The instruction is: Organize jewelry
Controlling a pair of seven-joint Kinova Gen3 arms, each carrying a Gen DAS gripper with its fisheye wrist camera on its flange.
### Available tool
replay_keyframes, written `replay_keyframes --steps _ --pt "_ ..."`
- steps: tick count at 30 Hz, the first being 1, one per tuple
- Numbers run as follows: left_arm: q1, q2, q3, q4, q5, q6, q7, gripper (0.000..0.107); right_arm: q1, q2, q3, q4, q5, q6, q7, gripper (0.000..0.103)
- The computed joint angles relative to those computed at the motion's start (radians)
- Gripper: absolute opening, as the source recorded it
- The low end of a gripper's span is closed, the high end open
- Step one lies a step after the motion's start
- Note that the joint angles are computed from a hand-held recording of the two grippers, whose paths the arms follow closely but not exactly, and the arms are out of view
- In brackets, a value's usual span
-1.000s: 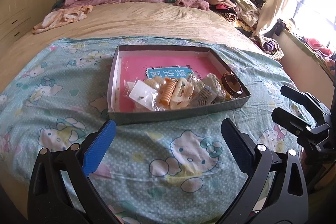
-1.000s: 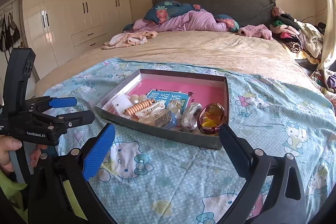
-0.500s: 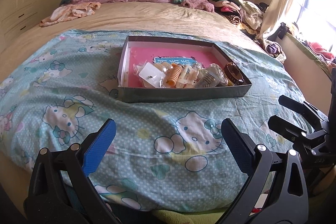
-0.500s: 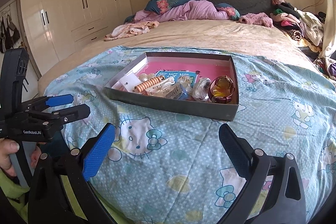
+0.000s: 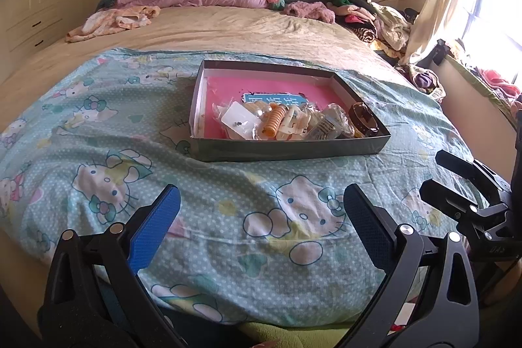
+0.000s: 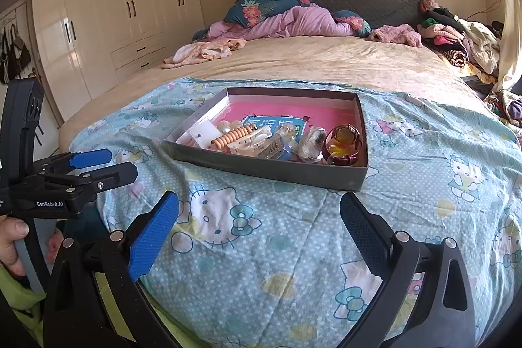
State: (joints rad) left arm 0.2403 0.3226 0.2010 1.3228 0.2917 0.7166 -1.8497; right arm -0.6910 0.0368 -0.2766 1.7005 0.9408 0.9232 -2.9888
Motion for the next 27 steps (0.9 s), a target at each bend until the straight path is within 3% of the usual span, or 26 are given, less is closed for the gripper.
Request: replay_keyframes --steps 27 --pt "0.011 -0.014 -0.005 0.001 -0.013 0.0 0.005 0.094 0.003 0.0 0.002 -0.001 -0.015 -0.01 0.004 0.098"
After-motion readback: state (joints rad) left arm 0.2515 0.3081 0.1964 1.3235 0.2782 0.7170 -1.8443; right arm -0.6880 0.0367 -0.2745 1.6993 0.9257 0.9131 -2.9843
